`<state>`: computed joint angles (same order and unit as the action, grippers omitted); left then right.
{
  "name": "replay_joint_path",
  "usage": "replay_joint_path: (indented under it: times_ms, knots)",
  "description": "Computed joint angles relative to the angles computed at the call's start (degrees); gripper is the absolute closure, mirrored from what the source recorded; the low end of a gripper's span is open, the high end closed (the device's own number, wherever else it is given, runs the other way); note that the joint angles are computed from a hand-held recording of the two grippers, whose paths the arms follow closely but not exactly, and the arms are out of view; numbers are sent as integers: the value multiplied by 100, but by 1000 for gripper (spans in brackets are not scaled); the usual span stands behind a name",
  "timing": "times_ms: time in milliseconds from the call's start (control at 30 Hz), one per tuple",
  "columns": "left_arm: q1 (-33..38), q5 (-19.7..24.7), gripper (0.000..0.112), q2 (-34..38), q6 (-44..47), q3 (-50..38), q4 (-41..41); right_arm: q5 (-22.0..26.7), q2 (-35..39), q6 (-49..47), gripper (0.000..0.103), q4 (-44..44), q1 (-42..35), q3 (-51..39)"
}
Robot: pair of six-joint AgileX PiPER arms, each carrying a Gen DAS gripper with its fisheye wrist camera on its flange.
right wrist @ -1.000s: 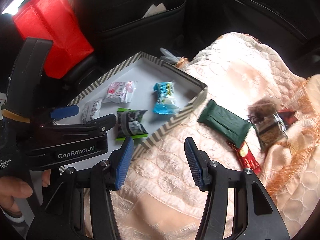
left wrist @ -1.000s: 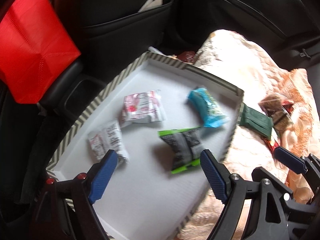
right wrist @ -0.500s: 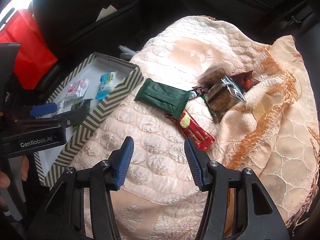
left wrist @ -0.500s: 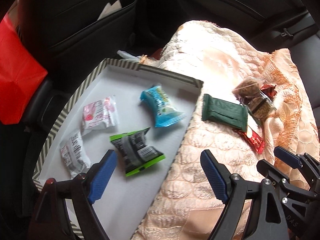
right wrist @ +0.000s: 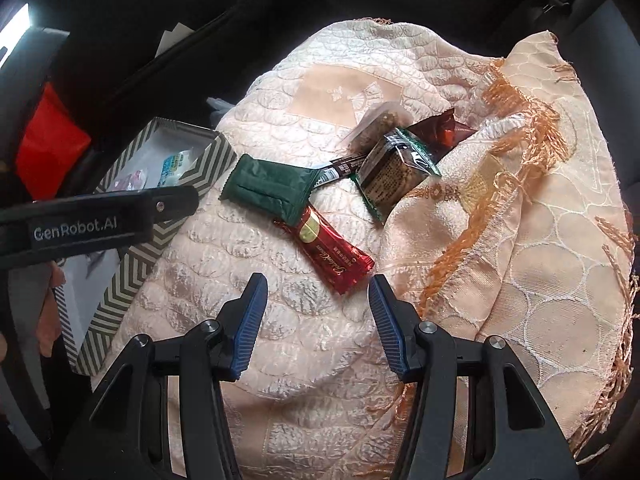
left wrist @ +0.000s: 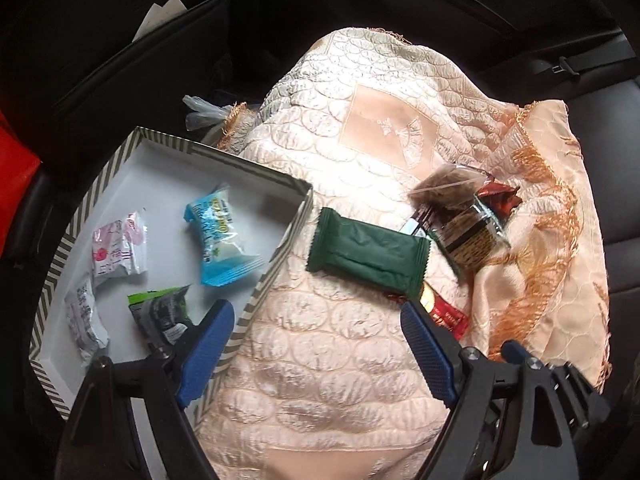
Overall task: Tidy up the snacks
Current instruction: 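Move both grippers back toward the dark green and red bars, then grasp dark green bar with left gripper while right gripper closes on red bar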
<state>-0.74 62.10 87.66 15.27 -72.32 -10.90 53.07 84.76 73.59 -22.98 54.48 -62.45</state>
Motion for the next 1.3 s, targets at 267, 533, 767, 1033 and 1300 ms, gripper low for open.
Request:
replay_joint_path:
  times_ms: [267, 533, 767, 1033, 1300]
  knots:
    - [-433, 413, 25, 614, -1395, -482, -271, -404, -404, 213, 50, 40, -189, 531]
    - [-640, 170, 25, 1244, -2422, -666, -492, -721, -651, 374, 50, 68, -338, 837]
    - [-831, 122, 25, 1612, -2832, -865, -161, -1197, -1021, 522, 50, 195, -596, 1233]
    - [-890, 252, 18, 1845, -2979, -1151, -154, -1169, -1111, 789, 50, 65, -558, 1276]
    - [-828, 365, 21, 1973, -3060, -1318, -245, -517, -1643, 2200, 50, -1225, 37, 1295]
